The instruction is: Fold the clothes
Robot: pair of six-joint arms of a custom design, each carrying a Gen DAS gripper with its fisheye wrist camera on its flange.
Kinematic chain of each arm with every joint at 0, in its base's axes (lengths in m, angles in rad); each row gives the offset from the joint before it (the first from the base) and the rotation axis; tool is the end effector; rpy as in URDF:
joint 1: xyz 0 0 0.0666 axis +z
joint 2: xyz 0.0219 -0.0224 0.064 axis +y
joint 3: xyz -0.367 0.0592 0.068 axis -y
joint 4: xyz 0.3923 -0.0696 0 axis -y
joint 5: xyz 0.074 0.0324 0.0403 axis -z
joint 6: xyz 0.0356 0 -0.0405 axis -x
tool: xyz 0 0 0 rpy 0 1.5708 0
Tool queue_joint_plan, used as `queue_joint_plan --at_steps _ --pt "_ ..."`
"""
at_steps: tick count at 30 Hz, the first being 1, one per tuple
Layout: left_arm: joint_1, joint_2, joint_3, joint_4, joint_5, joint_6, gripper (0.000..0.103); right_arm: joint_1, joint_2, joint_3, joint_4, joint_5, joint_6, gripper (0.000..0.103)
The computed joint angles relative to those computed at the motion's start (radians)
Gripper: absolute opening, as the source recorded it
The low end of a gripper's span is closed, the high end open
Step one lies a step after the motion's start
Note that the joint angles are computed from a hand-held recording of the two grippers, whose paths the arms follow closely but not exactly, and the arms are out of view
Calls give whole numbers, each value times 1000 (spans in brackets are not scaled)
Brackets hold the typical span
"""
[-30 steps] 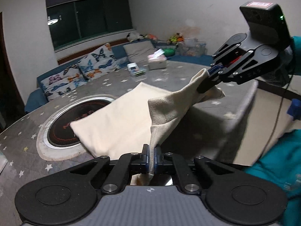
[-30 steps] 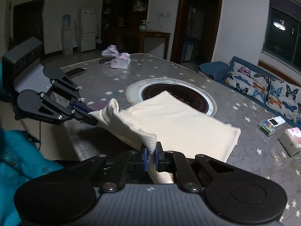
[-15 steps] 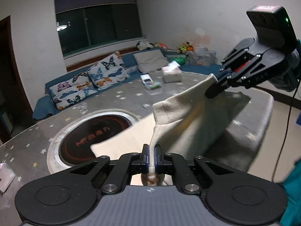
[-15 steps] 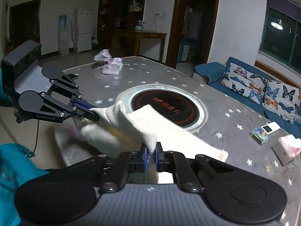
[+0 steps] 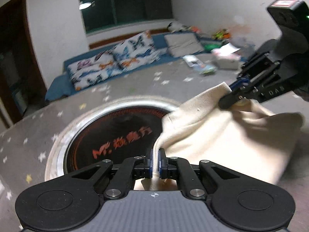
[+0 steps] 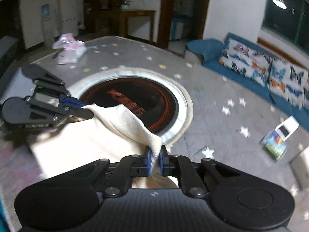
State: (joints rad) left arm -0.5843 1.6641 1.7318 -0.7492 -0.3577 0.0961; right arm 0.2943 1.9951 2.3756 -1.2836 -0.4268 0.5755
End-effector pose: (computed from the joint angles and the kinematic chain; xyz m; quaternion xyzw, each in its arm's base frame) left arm 0.5058 -0.3200 0.4484 0.1404 0.8805 0.0102 0.4526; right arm 0.6322 0.2066 0.4991 -0.4520 0.8082 0.1532 0.3451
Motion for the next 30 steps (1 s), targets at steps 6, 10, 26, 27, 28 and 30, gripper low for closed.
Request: queue_joint_plan --at_steps 6,10,26,27,28,30 --pt "3 29 18 -9 -43 51 17 -19 -51 -140 143 10 -139 21" --pt "3 29 30 -38 -59 93 17 -49 -103 -192 185 -6 -187 21" --pt "-58 114 158 -63 23 158 17 -95 -194 -348 199 27 -244 20" --pt "-56 119 161 -69 23 167 17 -97 -190 -347 201 37 -242 20" --pt "-54 122 163 -73 21 175 17 -98 -186 -345 203 44 -240 20" --pt "-51 123 167 -83 22 192 17 -104 -185 -343 212 47 -246 20"
